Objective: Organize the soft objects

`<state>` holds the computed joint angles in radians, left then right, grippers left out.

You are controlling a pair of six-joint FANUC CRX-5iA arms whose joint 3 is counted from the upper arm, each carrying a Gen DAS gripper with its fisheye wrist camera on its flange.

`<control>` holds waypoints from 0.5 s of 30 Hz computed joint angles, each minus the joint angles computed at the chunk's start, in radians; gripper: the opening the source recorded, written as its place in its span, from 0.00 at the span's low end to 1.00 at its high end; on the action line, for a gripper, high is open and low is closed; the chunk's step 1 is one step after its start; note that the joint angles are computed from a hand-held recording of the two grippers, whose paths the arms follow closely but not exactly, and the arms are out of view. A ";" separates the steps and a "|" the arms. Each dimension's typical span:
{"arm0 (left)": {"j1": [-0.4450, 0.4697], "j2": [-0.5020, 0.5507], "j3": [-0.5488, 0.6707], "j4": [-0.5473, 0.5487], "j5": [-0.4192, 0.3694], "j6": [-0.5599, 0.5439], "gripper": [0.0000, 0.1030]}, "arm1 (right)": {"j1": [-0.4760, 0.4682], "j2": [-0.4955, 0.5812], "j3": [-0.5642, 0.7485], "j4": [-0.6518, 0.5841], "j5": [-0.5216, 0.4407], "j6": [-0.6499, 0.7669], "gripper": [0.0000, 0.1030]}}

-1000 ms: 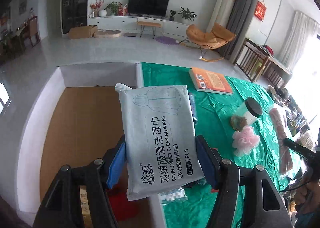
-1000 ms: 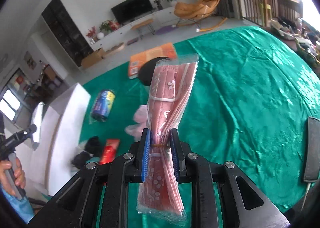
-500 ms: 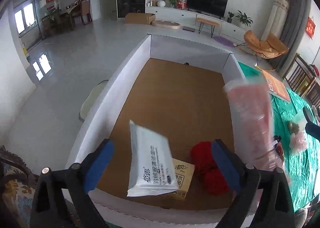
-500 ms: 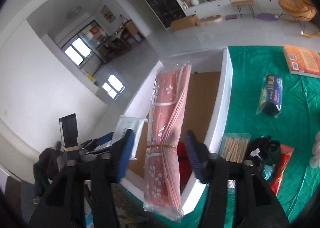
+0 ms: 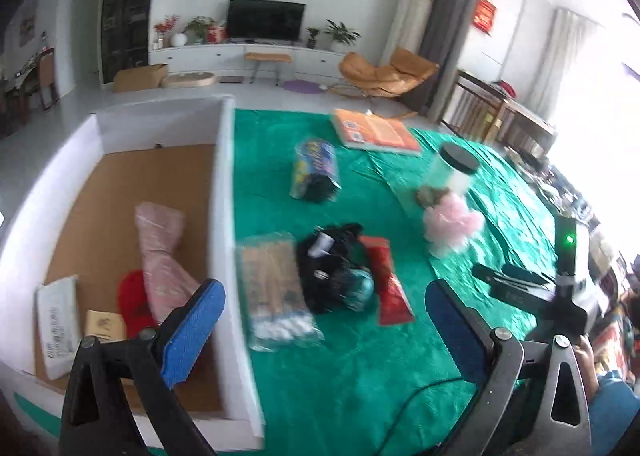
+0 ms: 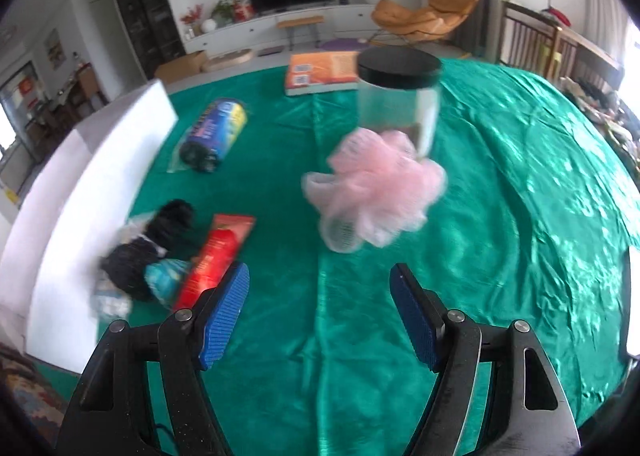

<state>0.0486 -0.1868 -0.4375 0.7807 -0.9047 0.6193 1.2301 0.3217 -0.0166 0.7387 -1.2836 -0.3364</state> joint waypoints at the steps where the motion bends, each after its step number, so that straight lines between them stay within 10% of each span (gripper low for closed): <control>1: -0.036 -0.003 -0.013 -0.023 -0.007 0.008 0.97 | 0.008 -0.016 -0.034 -0.014 -0.032 -0.033 0.74; 15: -0.271 0.155 0.028 -0.391 0.171 0.294 0.97 | 0.031 -0.112 -0.224 -0.077 -0.081 -0.230 0.78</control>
<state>-0.2224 -0.0315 -0.4092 0.3898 -0.7335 0.9135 1.2611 0.2097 -0.2409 0.6616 -1.3643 -0.5669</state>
